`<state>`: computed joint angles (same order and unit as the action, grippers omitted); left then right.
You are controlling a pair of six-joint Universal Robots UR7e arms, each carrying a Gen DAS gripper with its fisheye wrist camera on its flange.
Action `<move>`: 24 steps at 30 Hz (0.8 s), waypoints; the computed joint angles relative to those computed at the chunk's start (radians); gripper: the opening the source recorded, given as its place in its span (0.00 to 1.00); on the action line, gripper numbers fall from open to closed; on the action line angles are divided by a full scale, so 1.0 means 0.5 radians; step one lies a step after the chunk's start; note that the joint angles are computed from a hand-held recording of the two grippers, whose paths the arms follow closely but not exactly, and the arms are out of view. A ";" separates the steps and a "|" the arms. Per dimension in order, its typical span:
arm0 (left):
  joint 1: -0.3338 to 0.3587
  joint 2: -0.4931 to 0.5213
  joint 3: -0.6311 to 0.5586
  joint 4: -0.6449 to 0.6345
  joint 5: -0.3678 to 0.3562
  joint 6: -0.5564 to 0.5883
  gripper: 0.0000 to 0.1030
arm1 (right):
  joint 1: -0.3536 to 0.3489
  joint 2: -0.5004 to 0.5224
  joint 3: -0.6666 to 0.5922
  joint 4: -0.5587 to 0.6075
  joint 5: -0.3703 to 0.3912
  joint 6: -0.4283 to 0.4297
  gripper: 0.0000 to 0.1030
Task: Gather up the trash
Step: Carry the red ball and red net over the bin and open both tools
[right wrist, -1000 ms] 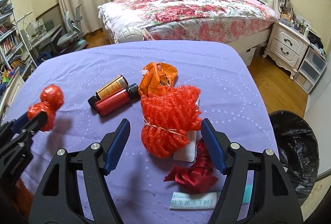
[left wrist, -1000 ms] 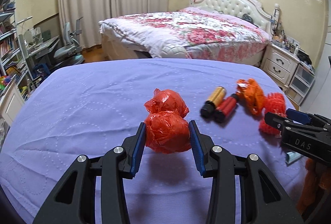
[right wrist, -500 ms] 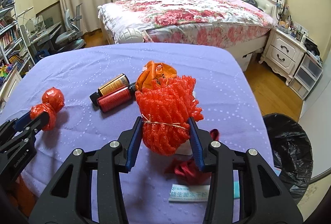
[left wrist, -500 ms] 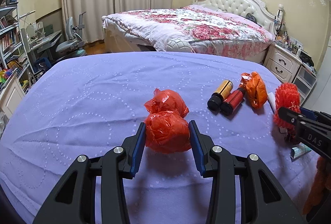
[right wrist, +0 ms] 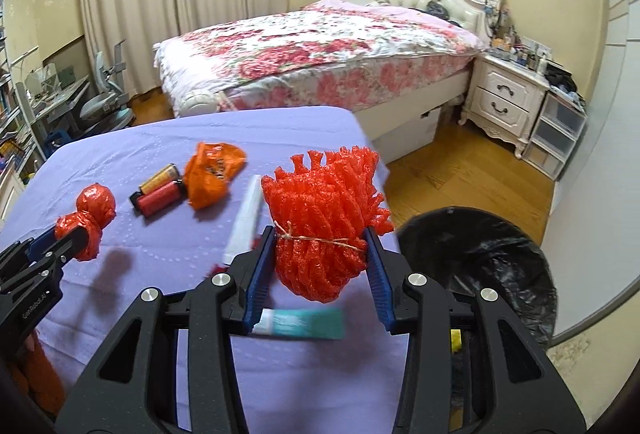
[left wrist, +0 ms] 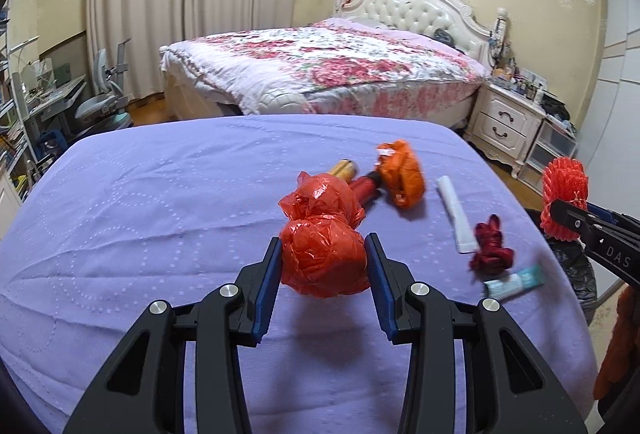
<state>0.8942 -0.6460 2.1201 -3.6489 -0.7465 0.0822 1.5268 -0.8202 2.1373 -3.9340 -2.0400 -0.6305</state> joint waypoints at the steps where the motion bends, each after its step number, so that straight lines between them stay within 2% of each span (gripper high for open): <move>1: -0.016 0.011 -0.002 -0.002 -0.008 0.003 0.41 | -0.015 -0.016 0.017 -0.021 -0.004 -0.004 0.41; 13: -0.203 0.200 -0.133 0.086 -0.145 0.022 0.41 | -0.246 -0.211 0.204 -0.197 0.029 0.017 0.41; 24: -0.315 0.437 -0.396 0.222 -0.248 0.088 0.41 | -0.423 -0.309 0.254 -0.237 0.077 0.038 0.41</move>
<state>0.7369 -0.4274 1.9219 -3.5378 -0.8703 0.1260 1.3154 -0.9749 2.2641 -4.0525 -2.0015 -0.6117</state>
